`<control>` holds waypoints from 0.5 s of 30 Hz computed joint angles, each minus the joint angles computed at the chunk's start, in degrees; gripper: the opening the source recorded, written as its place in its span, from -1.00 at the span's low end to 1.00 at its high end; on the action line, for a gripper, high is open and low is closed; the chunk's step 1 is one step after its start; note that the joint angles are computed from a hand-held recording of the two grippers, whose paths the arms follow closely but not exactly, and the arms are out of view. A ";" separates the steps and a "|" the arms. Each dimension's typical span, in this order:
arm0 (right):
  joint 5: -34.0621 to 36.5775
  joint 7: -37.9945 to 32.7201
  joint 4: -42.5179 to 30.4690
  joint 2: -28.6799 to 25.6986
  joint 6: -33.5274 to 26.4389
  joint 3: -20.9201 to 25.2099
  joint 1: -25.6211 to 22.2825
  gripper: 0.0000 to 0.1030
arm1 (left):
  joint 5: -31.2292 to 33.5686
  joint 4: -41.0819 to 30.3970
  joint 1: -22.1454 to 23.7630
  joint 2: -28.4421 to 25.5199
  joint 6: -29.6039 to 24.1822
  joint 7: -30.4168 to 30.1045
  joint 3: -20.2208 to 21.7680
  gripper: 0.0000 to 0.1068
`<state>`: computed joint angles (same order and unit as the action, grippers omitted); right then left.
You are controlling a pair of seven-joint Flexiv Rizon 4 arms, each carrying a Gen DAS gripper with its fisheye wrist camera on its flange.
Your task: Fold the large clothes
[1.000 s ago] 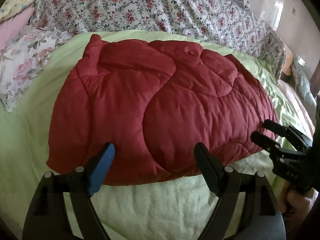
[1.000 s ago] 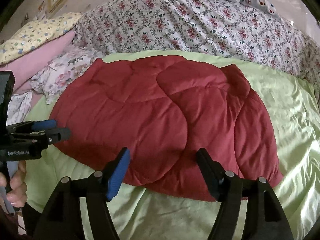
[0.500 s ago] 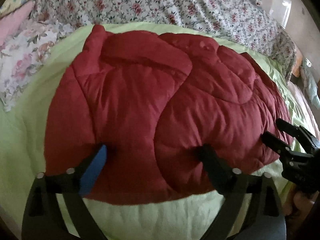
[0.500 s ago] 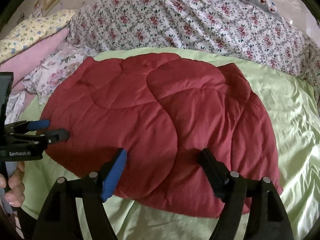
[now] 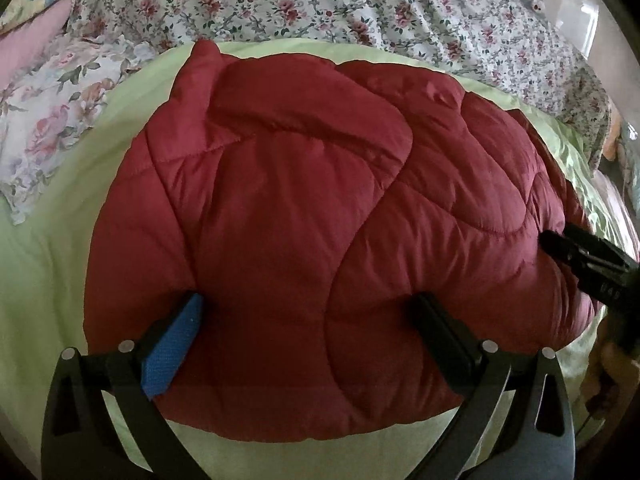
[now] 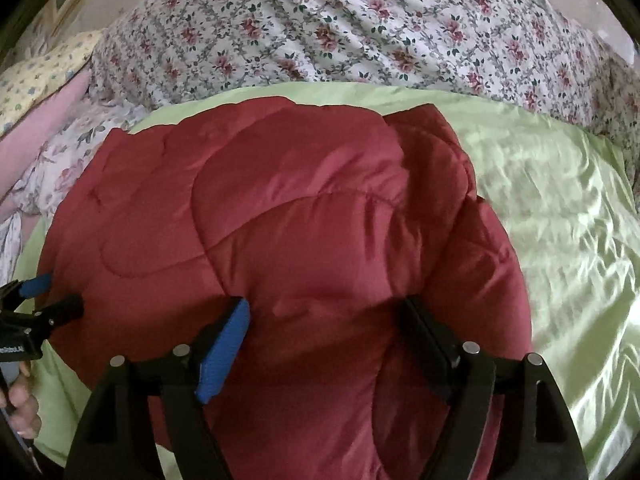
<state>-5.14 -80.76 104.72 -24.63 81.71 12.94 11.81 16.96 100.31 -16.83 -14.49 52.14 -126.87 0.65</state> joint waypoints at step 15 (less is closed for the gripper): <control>3.42 -2.77 -0.02 -1.21 2.83 4.47 -4.01 0.59 | 3.67 -7.90 -0.70 -4.29 -7.92 -7.81 1.81 0.93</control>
